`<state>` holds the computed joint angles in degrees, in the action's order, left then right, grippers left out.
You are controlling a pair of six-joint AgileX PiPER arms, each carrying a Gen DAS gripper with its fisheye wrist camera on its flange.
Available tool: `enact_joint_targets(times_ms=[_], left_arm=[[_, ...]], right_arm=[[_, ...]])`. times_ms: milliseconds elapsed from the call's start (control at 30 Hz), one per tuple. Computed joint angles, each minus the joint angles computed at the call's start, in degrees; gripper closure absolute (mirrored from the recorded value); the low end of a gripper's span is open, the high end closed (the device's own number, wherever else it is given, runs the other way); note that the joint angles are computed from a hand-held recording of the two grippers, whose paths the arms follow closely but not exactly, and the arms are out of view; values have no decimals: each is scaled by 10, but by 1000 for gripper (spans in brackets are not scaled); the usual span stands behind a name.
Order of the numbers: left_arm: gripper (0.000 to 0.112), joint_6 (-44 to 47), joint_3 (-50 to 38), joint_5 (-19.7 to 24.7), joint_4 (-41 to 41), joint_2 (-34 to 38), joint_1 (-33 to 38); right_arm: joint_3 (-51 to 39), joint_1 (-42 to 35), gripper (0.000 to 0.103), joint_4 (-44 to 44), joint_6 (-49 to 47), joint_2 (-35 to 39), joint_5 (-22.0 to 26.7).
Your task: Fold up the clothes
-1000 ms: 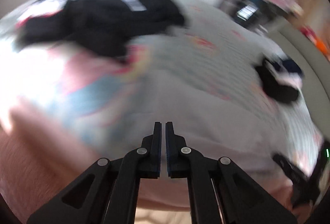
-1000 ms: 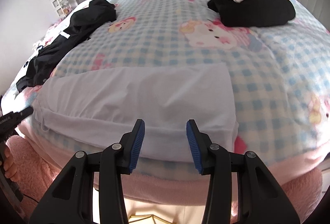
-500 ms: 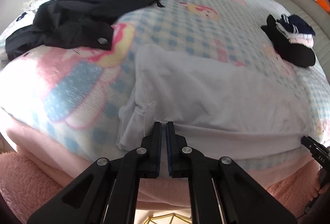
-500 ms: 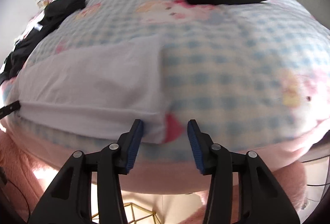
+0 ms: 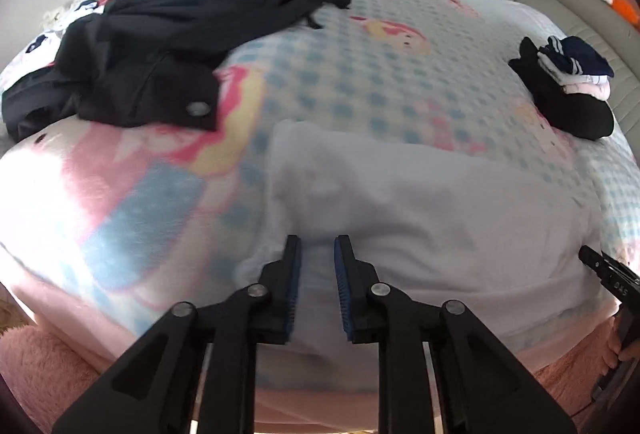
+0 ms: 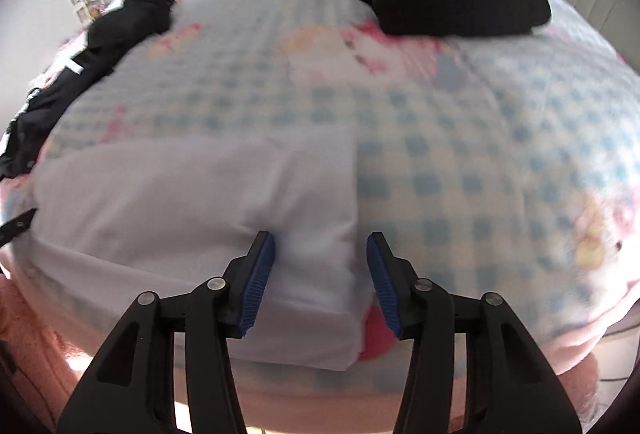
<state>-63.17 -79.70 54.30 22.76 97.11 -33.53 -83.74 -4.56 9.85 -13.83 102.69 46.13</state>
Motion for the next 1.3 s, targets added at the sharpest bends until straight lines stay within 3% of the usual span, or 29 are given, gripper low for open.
enact_joint_targets(times_ms=[67, 167, 267, 400, 467, 533, 667, 800, 933, 967, 1033, 1167, 1300], left_arm=[[103, 6, 3, 2, -8, -10, 7], [102, -13, -13, 13, 5, -20, 9], [101, 4, -27, -12, 15, -25, 18], [101, 100, -91, -9, -37, 36, 51], [102, 133, -117, 2, -70, 71, 71], [102, 121, -88, -27, -82, 67, 85], [105, 74, -39, -33, -41, 38, 94], [106, 151, 46, -143, -169, -32, 170], [99, 243, 33, -181, -227, -39, 189], [88, 263, 22, -178, -250, -27, 193], [78, 294, -4, -159, -286, 2, 199], [78, 326, -55, -119, -320, 55, 203], [78, 304, -56, -117, -299, 59, 195]], right_arm=[[17, -11, 49, -10, -4, -6, -15], [5, -20, 48, -21, 8, -19, -1], [-13, -26, 48, 0, -2, -35, -6], [-78, -24, 48, 60, -47, -2, 6], [-124, -7, 48, 45, -34, 43, 24], [-163, 6, 52, 12, 2, 94, 49], [-110, -14, 53, 45, 2, 100, 7], [-93, -35, 52, 72, 7, 70, 1], [-114, -51, 47, 124, -21, 52, -3], [-132, -53, 44, 122, -20, 58, 8], [-195, -59, 43, 109, 1, 94, 53], [-298, -77, 44, 104, 28, 167, 136], [-304, -103, 43, 141, 23, 175, 160]])
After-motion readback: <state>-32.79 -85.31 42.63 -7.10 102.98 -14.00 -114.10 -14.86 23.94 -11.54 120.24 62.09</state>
